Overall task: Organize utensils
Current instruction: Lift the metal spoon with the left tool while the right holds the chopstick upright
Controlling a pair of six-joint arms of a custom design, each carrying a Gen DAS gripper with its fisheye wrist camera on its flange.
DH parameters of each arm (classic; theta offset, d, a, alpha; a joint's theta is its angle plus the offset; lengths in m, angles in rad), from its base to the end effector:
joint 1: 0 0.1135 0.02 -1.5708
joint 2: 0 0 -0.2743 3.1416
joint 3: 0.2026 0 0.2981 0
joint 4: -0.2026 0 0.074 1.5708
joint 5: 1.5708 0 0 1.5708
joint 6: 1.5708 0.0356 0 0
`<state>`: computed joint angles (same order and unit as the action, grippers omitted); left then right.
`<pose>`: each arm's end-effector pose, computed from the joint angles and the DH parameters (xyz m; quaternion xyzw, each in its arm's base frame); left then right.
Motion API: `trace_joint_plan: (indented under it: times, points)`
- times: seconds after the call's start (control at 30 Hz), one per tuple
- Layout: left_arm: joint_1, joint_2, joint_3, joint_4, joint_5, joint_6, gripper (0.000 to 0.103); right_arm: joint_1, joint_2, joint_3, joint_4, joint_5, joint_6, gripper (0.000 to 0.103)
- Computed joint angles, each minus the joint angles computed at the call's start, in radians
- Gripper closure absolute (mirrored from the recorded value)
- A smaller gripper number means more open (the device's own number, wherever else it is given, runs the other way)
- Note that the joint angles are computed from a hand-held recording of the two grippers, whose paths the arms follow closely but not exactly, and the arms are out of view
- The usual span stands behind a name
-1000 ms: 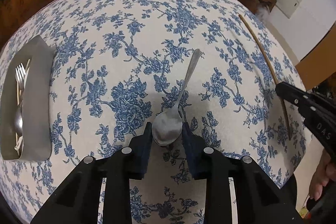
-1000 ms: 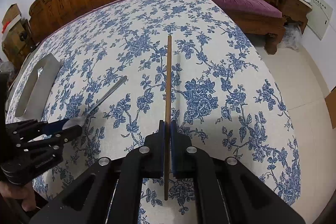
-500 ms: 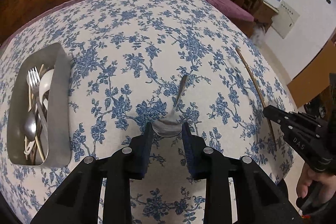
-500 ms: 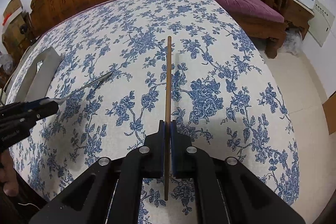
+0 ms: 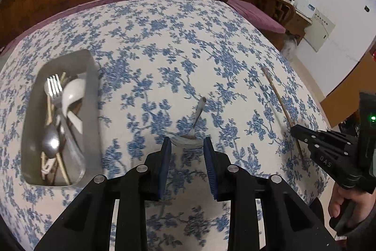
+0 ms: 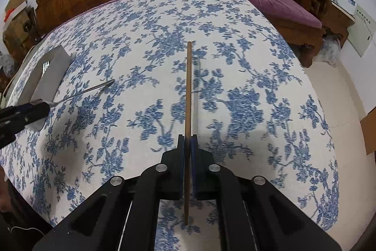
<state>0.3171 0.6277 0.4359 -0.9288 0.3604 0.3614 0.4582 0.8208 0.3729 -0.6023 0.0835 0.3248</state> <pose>0.1396 0.0326 0.1812 0.0612 0.9579 -0.0917 0.2652 0.1597 0.0755 0.1468 -0.0536 0.9640 0.0608 0.2531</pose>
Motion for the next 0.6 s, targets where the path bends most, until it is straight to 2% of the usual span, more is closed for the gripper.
trace_joint_plan:
  times: [0.13,0.23,0.47,0.6]
  points:
    - [0.103,0.027,0.022,-0.039,0.041,0.093,0.077,0.069,0.061,0.019,0.035,0.027,0.043,0.097]
    - [0.112,0.086,0.008,-0.033,0.001,0.129,0.077,0.119,0.115,0.035,0.063,0.047,0.071,0.097]
    - [0.021,0.13,-0.081,0.022,-0.07,0.092,0.077,0.163,0.167,0.053,0.076,0.069,0.089,0.097]
    - [-0.041,0.138,-0.077,0.029,-0.086,0.057,0.075,0.151,0.162,0.051,0.073,0.069,0.079,0.097]
